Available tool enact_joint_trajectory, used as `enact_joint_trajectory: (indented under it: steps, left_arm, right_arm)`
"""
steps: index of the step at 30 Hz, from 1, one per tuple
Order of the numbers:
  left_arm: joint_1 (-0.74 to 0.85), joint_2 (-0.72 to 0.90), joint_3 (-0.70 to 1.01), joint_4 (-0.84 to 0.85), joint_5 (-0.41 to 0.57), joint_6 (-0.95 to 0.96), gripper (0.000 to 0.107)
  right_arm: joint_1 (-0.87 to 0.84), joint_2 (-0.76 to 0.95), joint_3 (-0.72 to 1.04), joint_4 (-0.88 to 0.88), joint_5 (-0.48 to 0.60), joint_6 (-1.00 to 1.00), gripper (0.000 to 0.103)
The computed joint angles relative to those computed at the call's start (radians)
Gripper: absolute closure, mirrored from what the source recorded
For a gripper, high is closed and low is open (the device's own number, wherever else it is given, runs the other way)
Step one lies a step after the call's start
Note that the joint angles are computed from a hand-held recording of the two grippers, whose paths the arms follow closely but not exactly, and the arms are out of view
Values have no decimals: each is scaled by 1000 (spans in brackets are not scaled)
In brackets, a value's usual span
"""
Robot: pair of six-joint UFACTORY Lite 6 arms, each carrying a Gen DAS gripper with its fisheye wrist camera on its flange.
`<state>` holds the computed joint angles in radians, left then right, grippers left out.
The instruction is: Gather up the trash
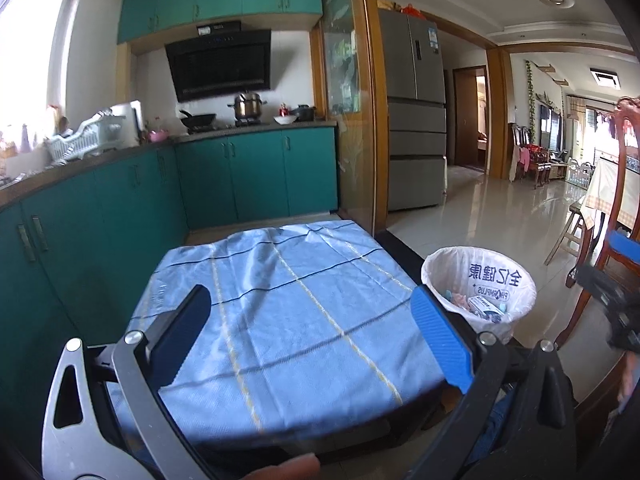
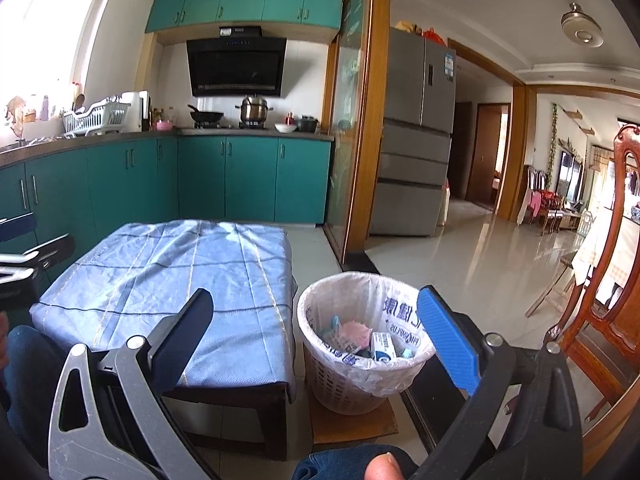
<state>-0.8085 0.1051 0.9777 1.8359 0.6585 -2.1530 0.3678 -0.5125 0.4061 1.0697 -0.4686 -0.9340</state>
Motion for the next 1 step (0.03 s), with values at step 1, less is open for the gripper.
enact_joint_trajectory:
  steps: [1]
  left_arm:
    - [95, 99, 105, 71, -105, -12, 7]
  right_arm:
    - [-13, 35, 26, -1, 18, 4, 4]
